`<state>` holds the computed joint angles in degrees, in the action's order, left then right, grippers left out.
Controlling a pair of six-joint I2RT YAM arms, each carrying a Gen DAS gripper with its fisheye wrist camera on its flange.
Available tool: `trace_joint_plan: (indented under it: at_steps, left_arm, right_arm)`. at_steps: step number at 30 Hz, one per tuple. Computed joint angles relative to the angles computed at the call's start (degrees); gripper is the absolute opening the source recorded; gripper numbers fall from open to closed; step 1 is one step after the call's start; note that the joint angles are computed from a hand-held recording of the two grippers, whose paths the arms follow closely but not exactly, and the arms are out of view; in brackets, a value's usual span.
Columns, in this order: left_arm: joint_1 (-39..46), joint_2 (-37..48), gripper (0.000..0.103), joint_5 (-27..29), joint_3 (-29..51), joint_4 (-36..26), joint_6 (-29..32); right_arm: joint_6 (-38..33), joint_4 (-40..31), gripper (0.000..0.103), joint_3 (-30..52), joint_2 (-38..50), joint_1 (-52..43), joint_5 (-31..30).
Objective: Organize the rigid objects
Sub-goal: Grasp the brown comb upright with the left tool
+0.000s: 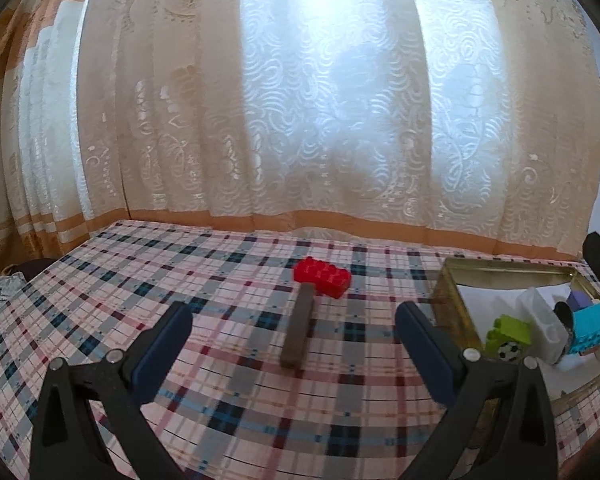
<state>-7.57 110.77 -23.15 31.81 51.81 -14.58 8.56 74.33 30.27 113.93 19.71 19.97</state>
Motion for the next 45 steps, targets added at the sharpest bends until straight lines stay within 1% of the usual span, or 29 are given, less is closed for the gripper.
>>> trace_joint_plan:
  at_steps: [3,7,17,21,24,25,27,29,30,32,35,36,37,38,40,42,43,45]
  left_arm:
    - [2.1,0.1,0.103,1.2,-0.2,0.2,0.3]
    - [6.4,0.0,0.103,4.6,-0.2,-0.6,-0.5]
    - [15.1,1.8,0.102,14.6,3.4,-7.3,-5.7]
    - [15.5,3.2,0.102,15.1,6.3,-10.4,-5.7]
    - [14.5,4.2,0.102,15.2,9.1,-12.9,-4.0]
    - [14.0,4.9,0.102,15.9,10.7,-14.8,-3.7]
    - [13.1,6.2,0.098,17.3,13.8,-18.5,-3.7]
    - [12.1,8.0,0.090,18.4,17.9,-23.1,-3.2]
    - [11.6,8.7,0.087,18.4,19.5,-24.6,-2.9]
    - [10.9,10.3,0.074,18.5,22.8,-27.8,-2.0]
    - [10.3,12.1,0.060,19.5,26.5,-31.6,-0.2]
    - [10.2,12.6,0.057,20.1,27.5,-32.8,0.3]
    - [10.2,13.2,0.048,21.3,28.7,-34.3,0.8]
    - [10.4,13.8,0.035,22.5,29.5,-35.3,1.1]
    - [11.7,14.7,0.021,27.1,30.7,-36.5,1.2]
    - [12.9,15.1,0.017,30.5,30.8,-36.5,0.3]
    - [13.4,15.0,0.014,31.3,30.4,-36.1,-0.2]
    - [13.8,14.9,0.014,32.3,30.0,-35.7,-0.3]
  right_arm:
    - [0.6,-1.4,0.079,1.6,0.8,1.8,0.8]
    - [1.7,-3.4,0.079,3.9,1.8,4.0,1.8]
    - [2.2,-6.4,0.079,9.1,4.4,8.0,2.7]
    - [2.4,-7.4,0.079,9.8,4.6,7.9,1.8]
    - [3.7,-7.7,0.079,9.5,4.4,7.3,1.0]
    - [4.2,-8.0,0.079,9.5,4.3,7.1,0.5]
    - [4.5,-8.5,0.079,9.5,4.1,6.8,-0.1]
    - [4.6,-9.1,0.079,9.6,4.0,6.8,-0.5]
    - [4.6,-9.3,0.079,9.6,3.9,6.8,-0.7]
    - [4.7,-9.5,0.079,9.4,3.8,6.7,-1.5]
    - [5.4,-10.3,0.079,9.6,3.7,6.3,-2.3]
    - [5.7,-11.1,0.079,9.9,3.7,6.1,-2.7]
    - [6.0,-12.0,0.079,10.3,3.7,5.9,-3.1]
    - [6.3,-13.2,0.079,10.8,3.7,5.6,-3.5]
    - [6.6,-15.0,0.079,11.7,3.7,5.4,-4.0]
    - [6.8,-15.2,0.079,11.8,3.8,5.3,-4.2]
    - [6.7,-15.1,0.079,11.7,3.8,5.3,-4.1]
    - [6.3,-15.3,0.079,11.9,3.8,5.5,-4.1]
